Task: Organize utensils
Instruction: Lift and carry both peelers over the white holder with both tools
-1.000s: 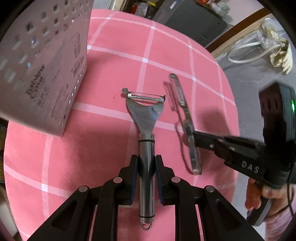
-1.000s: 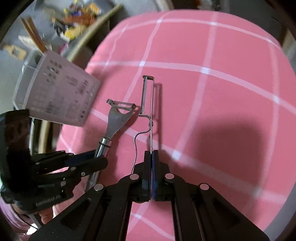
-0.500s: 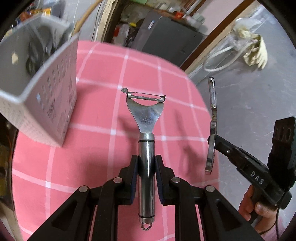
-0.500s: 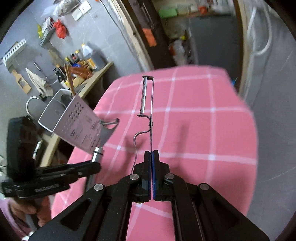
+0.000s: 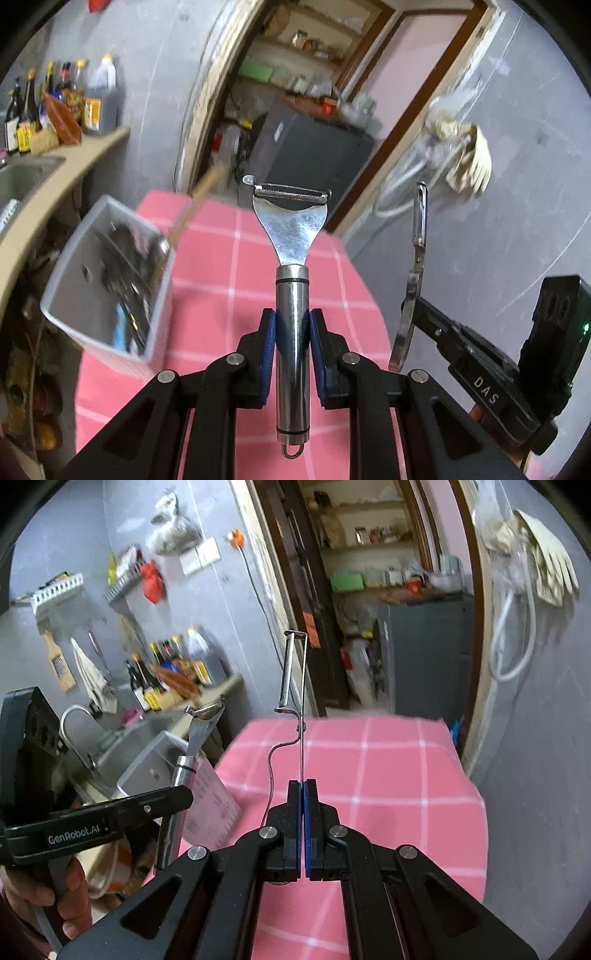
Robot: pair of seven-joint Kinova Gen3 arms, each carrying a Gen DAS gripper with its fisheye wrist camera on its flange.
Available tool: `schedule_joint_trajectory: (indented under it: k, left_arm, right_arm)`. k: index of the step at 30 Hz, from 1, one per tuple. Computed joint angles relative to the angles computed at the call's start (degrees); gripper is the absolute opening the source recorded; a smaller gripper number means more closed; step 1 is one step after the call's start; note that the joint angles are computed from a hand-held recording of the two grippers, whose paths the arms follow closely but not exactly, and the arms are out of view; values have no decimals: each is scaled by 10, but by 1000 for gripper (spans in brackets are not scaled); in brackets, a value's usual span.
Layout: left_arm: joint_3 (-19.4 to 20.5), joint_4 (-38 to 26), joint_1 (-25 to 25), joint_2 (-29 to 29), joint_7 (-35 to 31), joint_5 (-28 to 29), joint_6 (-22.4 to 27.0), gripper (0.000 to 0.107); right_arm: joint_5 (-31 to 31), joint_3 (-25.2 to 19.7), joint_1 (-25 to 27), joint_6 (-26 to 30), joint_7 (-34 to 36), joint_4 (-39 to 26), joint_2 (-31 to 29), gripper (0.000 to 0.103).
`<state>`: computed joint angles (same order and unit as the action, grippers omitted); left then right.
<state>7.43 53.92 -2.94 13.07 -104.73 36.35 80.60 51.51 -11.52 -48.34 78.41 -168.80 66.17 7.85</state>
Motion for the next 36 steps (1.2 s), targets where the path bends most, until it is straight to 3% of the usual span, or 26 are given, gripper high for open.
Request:
schedule_joint_trajectory:
  k: [5, 11, 15, 20, 24, 36]
  left_arm:
    - [-3, -41, -28, 9, -11, 24, -7, 17]
    - [0, -91, -73, 36, -17, 46, -2, 17]
    - [10, -94, -104, 51, -39, 75, -25, 17]
    - [22, -26, -143, 49, -108, 143, -89, 17]
    - [18, 19, -144, 45, -151, 161, -125, 17]
    - [3, 192, -158, 21, -330, 291, -215, 17]
  right_arm:
    - [46, 11, -16, -26, 2, -40, 23, 1]
    - [95, 43, -40, -105, -26, -62, 57, 1]
    - [142, 68, -55, -163, -73, -54, 78, 1]
    - [189, 99, -68, -211, -136, -40, 110, 1]
    - [216, 115, -70, -242, -194, -12, 129, 1]
    - [278, 123, -58, -303, -315, 80, 153, 1]
